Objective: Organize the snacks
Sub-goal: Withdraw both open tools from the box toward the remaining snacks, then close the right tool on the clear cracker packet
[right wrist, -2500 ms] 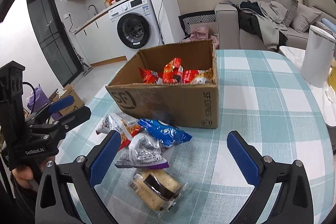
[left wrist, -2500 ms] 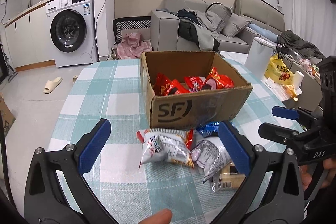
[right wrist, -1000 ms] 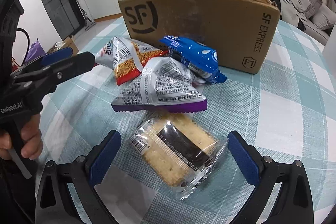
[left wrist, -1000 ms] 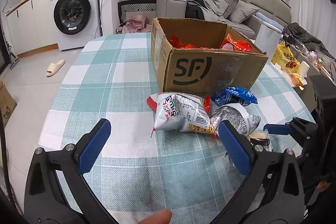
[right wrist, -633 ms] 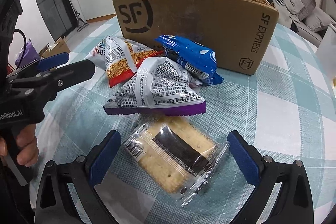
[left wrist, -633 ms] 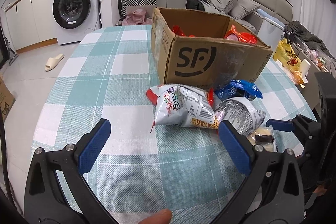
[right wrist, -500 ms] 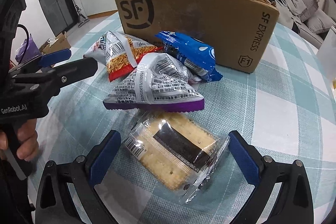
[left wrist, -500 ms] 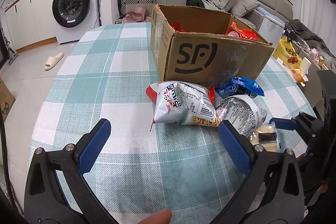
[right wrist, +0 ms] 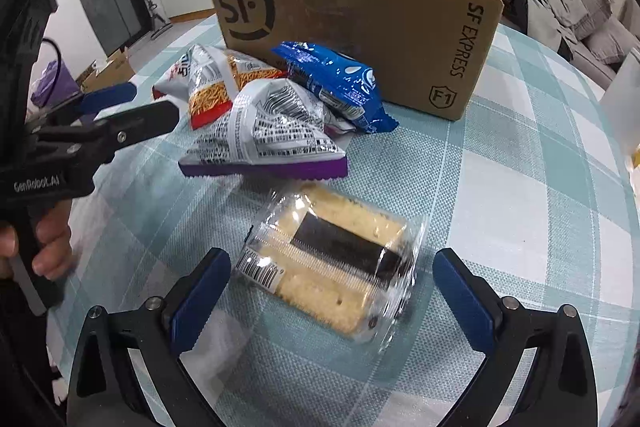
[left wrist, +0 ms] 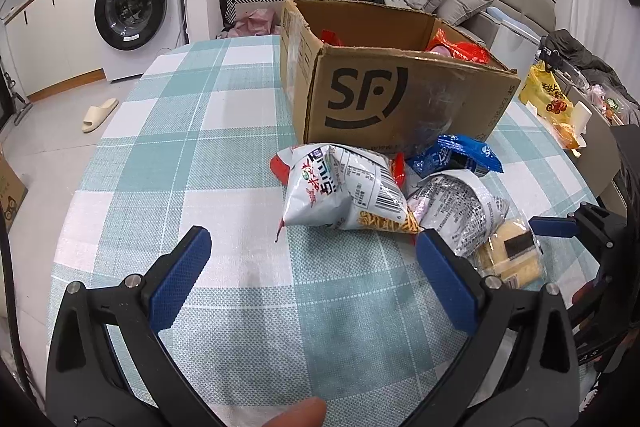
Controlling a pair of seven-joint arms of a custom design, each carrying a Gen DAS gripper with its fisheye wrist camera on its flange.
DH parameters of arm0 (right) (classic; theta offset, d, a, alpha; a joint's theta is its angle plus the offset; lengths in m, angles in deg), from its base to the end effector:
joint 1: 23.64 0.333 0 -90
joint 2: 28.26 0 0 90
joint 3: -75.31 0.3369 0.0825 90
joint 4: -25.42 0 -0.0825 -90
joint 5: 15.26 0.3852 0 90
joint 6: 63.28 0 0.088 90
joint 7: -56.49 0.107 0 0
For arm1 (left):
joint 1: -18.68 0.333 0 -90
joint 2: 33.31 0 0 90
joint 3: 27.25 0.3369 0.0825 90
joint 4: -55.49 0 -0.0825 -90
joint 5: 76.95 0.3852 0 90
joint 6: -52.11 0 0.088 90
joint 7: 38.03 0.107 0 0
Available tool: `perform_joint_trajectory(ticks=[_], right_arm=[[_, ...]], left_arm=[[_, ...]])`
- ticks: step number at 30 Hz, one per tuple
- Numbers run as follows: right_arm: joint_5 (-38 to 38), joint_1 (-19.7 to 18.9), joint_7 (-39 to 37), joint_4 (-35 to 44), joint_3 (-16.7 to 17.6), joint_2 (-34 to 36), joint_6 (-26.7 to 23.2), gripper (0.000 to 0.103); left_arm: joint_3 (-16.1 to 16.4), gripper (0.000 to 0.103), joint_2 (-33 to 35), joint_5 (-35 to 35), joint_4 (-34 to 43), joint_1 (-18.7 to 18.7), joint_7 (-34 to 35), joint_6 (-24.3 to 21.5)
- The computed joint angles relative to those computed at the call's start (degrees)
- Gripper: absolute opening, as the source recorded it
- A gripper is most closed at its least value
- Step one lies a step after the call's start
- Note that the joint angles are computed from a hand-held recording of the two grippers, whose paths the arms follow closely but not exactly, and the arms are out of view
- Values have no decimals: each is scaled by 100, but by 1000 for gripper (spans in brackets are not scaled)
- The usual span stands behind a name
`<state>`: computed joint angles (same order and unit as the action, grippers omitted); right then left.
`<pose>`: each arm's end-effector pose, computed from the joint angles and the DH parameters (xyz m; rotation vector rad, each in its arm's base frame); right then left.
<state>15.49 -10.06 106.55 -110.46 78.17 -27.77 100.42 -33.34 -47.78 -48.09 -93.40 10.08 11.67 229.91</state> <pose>0.5187 0.1240 0.3874 -2.2777 1.3464 -0.3229 0.4334 -0.1569 0.4426 -1.7688 1.8713 -0.8421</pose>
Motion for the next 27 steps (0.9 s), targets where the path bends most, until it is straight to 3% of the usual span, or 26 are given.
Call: perform_joint_trajectory(ticks=[8,11,19,27], right_arm=[[182,10,-157,68,8,81,41,98],[241,8,-176,45,7,71,161,89],[1039,-140,-975,155,-71,23,-135,68],[1569,-351,-1553,294,-190,83,-341,66]], left_arm=[[-15,102,13,-2,10,-15,19,-11],[-11,102,27,-13,11,-24,34,-16],[-51,102,60,13,26,4,15,-18],[-11,102,36,-16,-1,-33,34,8]])
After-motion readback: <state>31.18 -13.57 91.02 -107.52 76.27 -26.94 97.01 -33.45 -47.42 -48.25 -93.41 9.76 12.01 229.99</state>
